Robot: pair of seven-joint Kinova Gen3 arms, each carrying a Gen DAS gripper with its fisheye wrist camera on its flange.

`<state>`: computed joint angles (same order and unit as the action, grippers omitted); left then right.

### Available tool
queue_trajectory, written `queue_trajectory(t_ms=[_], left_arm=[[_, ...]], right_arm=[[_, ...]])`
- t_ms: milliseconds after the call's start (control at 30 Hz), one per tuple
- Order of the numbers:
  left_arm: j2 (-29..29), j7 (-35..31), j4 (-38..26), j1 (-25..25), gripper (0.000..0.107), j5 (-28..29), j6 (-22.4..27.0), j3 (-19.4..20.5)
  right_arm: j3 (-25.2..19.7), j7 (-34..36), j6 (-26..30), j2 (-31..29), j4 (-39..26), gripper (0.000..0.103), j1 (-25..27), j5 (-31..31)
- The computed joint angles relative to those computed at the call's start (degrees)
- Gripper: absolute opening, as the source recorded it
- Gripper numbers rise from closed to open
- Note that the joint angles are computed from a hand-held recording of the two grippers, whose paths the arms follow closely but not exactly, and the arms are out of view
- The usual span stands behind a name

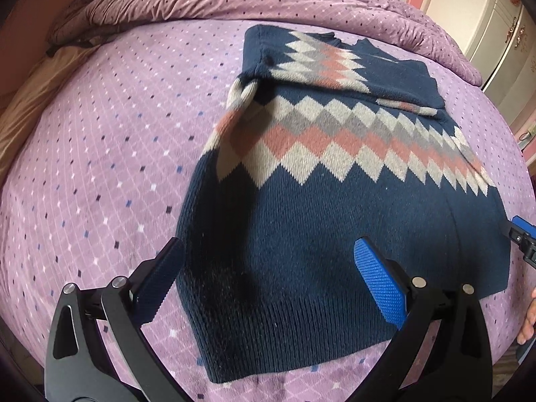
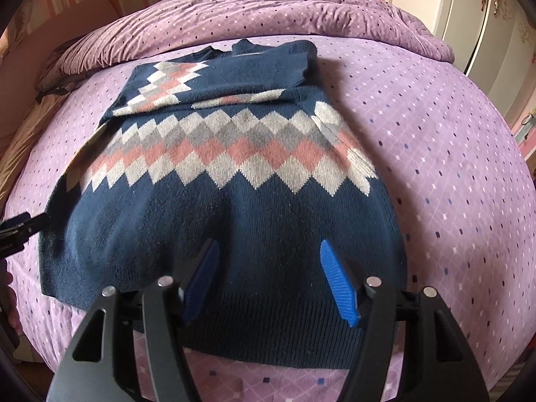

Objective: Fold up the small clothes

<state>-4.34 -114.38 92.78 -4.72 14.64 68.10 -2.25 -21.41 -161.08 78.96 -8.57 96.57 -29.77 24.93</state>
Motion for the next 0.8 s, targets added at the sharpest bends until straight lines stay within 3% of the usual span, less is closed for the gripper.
queue_trajectory(t_ms=[300,600,800], left_arm=[[-0.4,-1.1,2.4,-3.2,0.1,4.6,5.3,-3.2],[-1.3,1.6,6.2,-6.2,0.1,4.3,4.1,-4.7],[0.8,-0.7,7.6,-8.7,0.1,7.1,6.6,-6.1]], right_arm=[[0.3,0.7,-0.1,0.2,-0.9,0.064,0.1,-1.5],[0.5,1.0,-0.2,0.6,-0.8,0.064,-0.1,-1.7],[0.6,0.9,-0.4,0.5,-0.2,0.064,-0.3,-1.9]])
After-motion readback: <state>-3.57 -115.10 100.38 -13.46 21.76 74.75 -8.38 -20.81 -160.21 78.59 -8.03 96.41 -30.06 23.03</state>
